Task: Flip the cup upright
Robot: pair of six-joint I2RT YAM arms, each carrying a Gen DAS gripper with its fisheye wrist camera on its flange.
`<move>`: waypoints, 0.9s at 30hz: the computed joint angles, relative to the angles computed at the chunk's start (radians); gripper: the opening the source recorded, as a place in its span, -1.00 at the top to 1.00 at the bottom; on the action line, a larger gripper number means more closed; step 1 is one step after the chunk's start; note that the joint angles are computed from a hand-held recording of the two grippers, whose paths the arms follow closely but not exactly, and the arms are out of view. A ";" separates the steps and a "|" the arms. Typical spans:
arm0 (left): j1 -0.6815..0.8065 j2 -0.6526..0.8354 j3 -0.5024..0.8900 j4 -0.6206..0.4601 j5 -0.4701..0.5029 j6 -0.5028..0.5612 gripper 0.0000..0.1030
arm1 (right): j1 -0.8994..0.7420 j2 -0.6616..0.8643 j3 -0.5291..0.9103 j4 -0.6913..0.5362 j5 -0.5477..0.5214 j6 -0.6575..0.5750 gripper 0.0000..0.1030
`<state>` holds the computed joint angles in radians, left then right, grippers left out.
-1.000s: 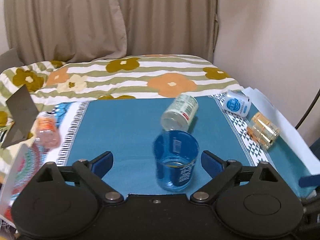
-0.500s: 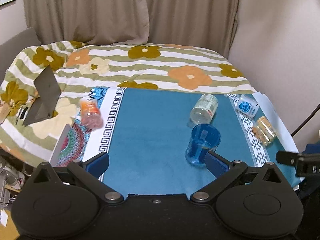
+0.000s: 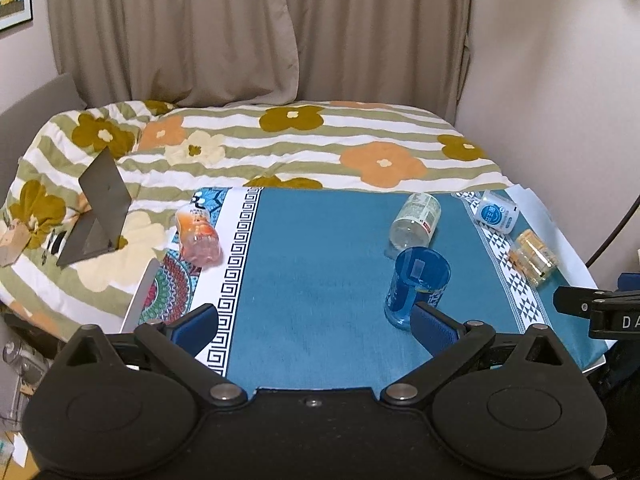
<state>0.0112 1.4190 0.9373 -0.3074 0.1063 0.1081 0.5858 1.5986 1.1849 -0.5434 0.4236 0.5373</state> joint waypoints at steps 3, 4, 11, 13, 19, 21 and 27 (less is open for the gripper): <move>0.001 0.002 0.002 0.005 0.006 0.007 -1.00 | 0.007 0.002 0.003 0.000 0.010 0.010 -1.00; 0.001 0.002 0.002 0.006 0.009 0.010 -1.00 | 0.006 0.000 0.000 0.003 0.011 0.011 -1.00; -0.001 0.005 0.007 0.022 0.011 0.029 -1.00 | 0.013 0.007 0.006 0.006 0.023 0.022 -1.00; -0.004 0.005 0.006 0.025 0.011 0.032 -1.00 | 0.011 0.007 0.004 0.008 0.023 0.025 -1.00; -0.014 0.003 -0.004 0.055 -0.002 0.033 -1.00 | 0.002 0.012 0.004 0.011 0.021 0.024 -1.00; -0.018 0.005 -0.003 0.060 -0.007 0.034 -1.00 | -0.001 0.015 0.004 0.013 0.019 0.024 -1.00; -0.028 0.012 0.004 0.064 -0.021 0.033 -1.00 | -0.008 0.020 0.004 0.016 0.016 0.022 -1.00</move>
<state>-0.0169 1.4309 0.9412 -0.2437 0.0853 0.1415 0.5779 1.6182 1.1886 -0.5278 0.4393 0.5594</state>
